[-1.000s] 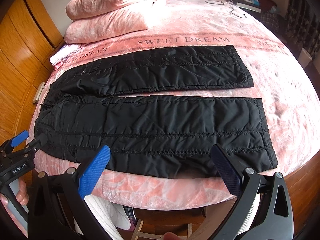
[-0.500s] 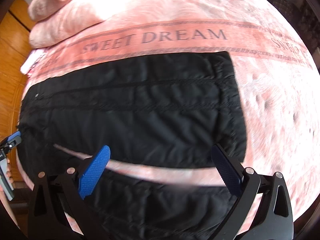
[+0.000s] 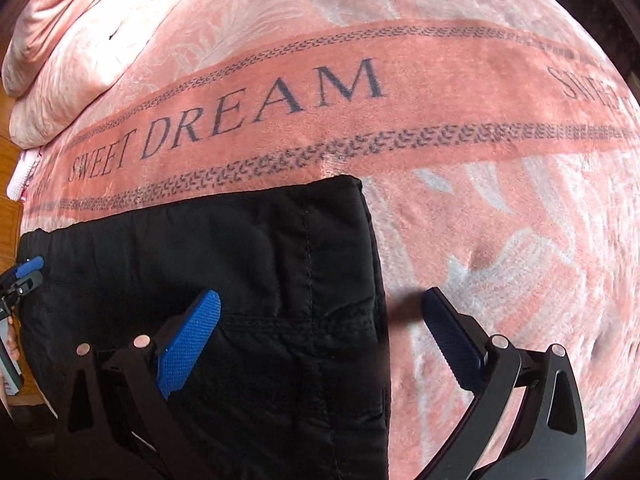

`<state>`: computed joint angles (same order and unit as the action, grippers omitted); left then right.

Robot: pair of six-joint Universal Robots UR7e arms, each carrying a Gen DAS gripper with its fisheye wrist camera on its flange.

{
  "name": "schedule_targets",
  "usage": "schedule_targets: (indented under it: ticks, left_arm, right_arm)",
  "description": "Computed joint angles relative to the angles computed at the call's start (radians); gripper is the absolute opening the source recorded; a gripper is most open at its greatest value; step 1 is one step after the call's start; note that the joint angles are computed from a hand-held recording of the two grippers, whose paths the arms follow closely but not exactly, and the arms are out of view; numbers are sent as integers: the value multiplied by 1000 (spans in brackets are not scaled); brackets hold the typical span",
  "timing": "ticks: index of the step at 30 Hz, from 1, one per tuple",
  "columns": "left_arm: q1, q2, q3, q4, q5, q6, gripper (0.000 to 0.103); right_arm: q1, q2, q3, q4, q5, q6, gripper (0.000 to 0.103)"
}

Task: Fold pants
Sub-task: 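Lower both grippers onto the cuff of one pant leg and close them, then lift the held cuff with both grippers and lay it over the other leg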

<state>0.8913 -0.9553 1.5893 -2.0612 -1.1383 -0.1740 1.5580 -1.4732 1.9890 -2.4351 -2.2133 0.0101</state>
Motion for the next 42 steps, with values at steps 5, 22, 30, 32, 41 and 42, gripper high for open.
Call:
schedule_targets:
  ticks: [5,22,30,32,41,42]
  left_arm:
    - [-7,72,-45,-28,6,24,47]
    - [17,235,-299,189,-324,415,87]
    - [24,226,-276,211,-272,384,14]
    - [15,183,-223,150,-264,409,9]
    - [-175,-128,163,-297,-37,411,8]
    - [-209,-173,218,-327,-3,402,8]
  right_arm:
    - [32,-12,34,-75,-51,-101,19]
    - [54,-304,172,-193,377,-430,11]
    - [31,-300,182,-218,376,-403,11]
    - [35,-295,184,-240,365,-388,11]
    - [129,-344,223,-340,327,-337,11]
    - [144,-363,241,-346,321,-334,11]
